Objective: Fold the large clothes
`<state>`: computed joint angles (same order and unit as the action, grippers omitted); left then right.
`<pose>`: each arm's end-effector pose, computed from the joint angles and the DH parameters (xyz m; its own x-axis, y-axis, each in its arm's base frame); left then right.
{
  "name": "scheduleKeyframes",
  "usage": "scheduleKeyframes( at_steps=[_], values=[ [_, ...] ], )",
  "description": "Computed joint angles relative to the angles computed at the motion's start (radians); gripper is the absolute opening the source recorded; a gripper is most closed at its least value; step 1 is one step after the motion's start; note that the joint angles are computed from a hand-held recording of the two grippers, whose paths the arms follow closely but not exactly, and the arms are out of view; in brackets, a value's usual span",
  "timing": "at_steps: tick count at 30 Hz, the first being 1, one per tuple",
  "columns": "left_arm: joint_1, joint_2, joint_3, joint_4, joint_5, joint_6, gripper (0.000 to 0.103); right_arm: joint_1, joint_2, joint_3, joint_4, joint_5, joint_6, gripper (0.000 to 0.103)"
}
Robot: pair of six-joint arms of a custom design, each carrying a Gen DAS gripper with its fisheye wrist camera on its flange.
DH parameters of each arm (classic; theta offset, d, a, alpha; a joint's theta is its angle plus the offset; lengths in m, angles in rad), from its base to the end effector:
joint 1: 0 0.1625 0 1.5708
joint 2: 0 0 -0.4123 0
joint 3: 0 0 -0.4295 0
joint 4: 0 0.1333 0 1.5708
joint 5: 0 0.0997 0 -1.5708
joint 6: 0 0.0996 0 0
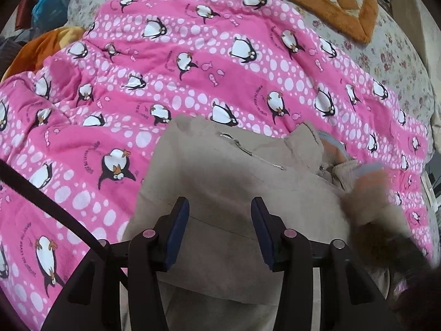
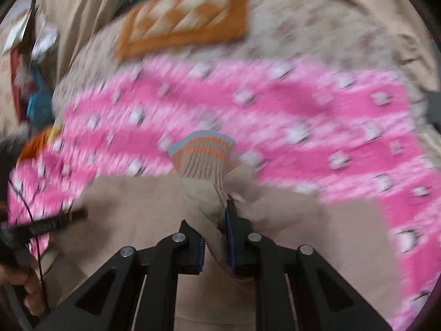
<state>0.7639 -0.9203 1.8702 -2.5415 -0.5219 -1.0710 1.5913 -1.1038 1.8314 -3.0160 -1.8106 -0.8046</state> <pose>-0.2815 -0.5738 0.0937 -0.8052 -0.4404 -0.3971 0.0319 0.6365 -0.7706 0.1228 -0.6427 0.2377 -0.6645 -0.4483 0.5979 -0.7128 0.6205 -0.3270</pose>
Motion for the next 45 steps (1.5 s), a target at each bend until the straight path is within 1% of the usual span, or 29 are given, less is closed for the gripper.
scheduleKeyframes(
  at_steps=[2, 3, 4, 5, 6, 7, 8, 9, 10, 12, 14, 15, 16, 17, 18, 19, 21, 23, 26, 29, 33, 35, 36, 37, 39, 40, 43, 45],
  values=[
    [0.006, -0.007, 0.007, -0.018, -0.024, 0.008, 0.028, 0.011, 0.042, 0.011, -0.01, -0.093, -0.036, 0.015],
    [0.009, -0.009, 0.012, -0.037, -0.038, 0.021, 0.028, 0.015, 0.043, 0.021, -0.012, -0.114, -0.047, 0.017],
    [0.009, -0.009, 0.013, -0.043, -0.044, 0.03, 0.028, 0.015, 0.031, 0.037, -0.015, -0.112, -0.06, 0.021],
    [0.008, -0.008, 0.012, -0.046, -0.046, 0.039, 0.028, 0.009, 0.002, 0.058, -0.009, -0.085, -0.065, 0.032],
    [0.007, -0.005, 0.011, -0.05, -0.046, 0.049, 0.028, 0.005, -0.025, 0.073, 0.002, -0.07, -0.068, 0.04],
    [0.006, -0.003, 0.01, -0.057, -0.048, 0.055, 0.029, 0.001, -0.052, 0.091, 0.009, -0.06, -0.074, 0.058],
    [0.005, 0.0, 0.01, -0.067, -0.053, 0.06, 0.029, -0.005, -0.087, 0.118, 0.014, -0.053, -0.091, 0.066],
    [0.005, 0.003, 0.011, -0.084, -0.061, 0.069, 0.029, -0.008, -0.115, 0.134, 0.034, -0.054, -0.102, 0.067],
    [0.005, 0.006, 0.011, -0.103, -0.069, 0.08, 0.029, -0.015, -0.153, 0.151, 0.079, -0.061, -0.105, 0.067],
    [0.002, 0.014, 0.013, -0.146, -0.082, 0.109, 0.03, -0.029, -0.223, 0.165, 0.234, -0.104, -0.069, 0.068],
    [-0.002, 0.029, 0.013, -0.213, -0.112, 0.167, 0.03, -0.045, -0.268, 0.179, 0.324, -0.16, -0.036, 0.069],
    [-0.004, 0.035, 0.012, -0.238, -0.123, 0.186, 0.03, -0.058, -0.291, 0.194, 0.334, -0.158, -0.029, 0.07],
    [-0.007, 0.045, 0.016, -0.305, -0.144, 0.228, 0.03, -0.074, -0.32, 0.214, 0.335, -0.137, -0.028, 0.074],
    [-0.008, 0.057, 0.016, -0.372, -0.169, 0.275, 0.031, -0.09, -0.342, 0.23, 0.339, -0.114, -0.029, 0.081],
    [-0.009, 0.066, 0.012, -0.415, -0.187, 0.313, 0.035, -0.108, -0.364, 0.247, 0.34, -0.087, -0.033, 0.084],
    [-0.009, 0.083, 0.0, -0.455, -0.206, 0.361, 0.04, -0.127, -0.383, 0.274, 0.31, -0.057, -0.052, 0.086],
    [-0.004, 0.111, -0.032, -0.487, -0.233, 0.422, 0.041, -0.133, -0.391, 0.302, 0.257, -0.048, -0.076, 0.087],
    [0.006, 0.139, -0.072, -0.486, -0.262, 0.458, 0.041, -0.132, -0.392, 0.318, 0.23, -0.05, -0.101, 0.09],
    [0.022, 0.174, -0.124, -0.468, -0.289, 0.46, 0.042, -0.136, -0.392, 0.319, 0.228, -0.039, -0.11, 0.091],
    [0.03, 0.215, -0.174, -0.432, -0.262, 0.484, 0.042, -0.131, -0.39, 0.323, 0.217, -0.042, -0.121, 0.091],
    [0.038, 0.236, -0.188, -0.468, -0.296, 0.56, 0.042, -0.131, -0.386, 0.32, 0.219, -0.042, -0.127, 0.091],
    [0.039, 0.242, -0.194, -0.447, -0.301, 0.583, 0.022, -0.13, -0.383, 0.315, 0.224, -0.044, -0.128, 0.092],
    [0.04, 0.24, -0.197, -0.425, -0.304, 0.587, 0.007, -0.13, -0.381, 0.313, 0.225, -0.045, -0.129, 0.092],
    [0.038, 0.239, -0.194, -0.426, -0.3, 0.59, 0.001, -0.129, -0.378, 0.311, 0.224, -0.047, -0.129, 0.093],
    [0.03, 0.231, -0.18, -0.439, -0.295, 0.595, 0.0, -0.127, -0.374, 0.308, 0.225, -0.051, -0.127, 0.094],
    [0.021, 0.228, -0.172, -0.449, -0.274, 0.596, 0.0, -0.126, -0.373, 0.307, 0.226, -0.054, -0.125, 0.094],
    [-0.011, 0.203, -0.129, -0.537, -0.186, 0.602, 0.0, -0.126, -0.371, 0.303, 0.231, -0.057, -0.122, 0.094],
    [-0.025, 0.172, -0.085, -0.605, -0.131, 0.582, 0.0, -0.127, -0.372, 0.303, 0.233, -0.056, -0.122, 0.094]
  ],
)
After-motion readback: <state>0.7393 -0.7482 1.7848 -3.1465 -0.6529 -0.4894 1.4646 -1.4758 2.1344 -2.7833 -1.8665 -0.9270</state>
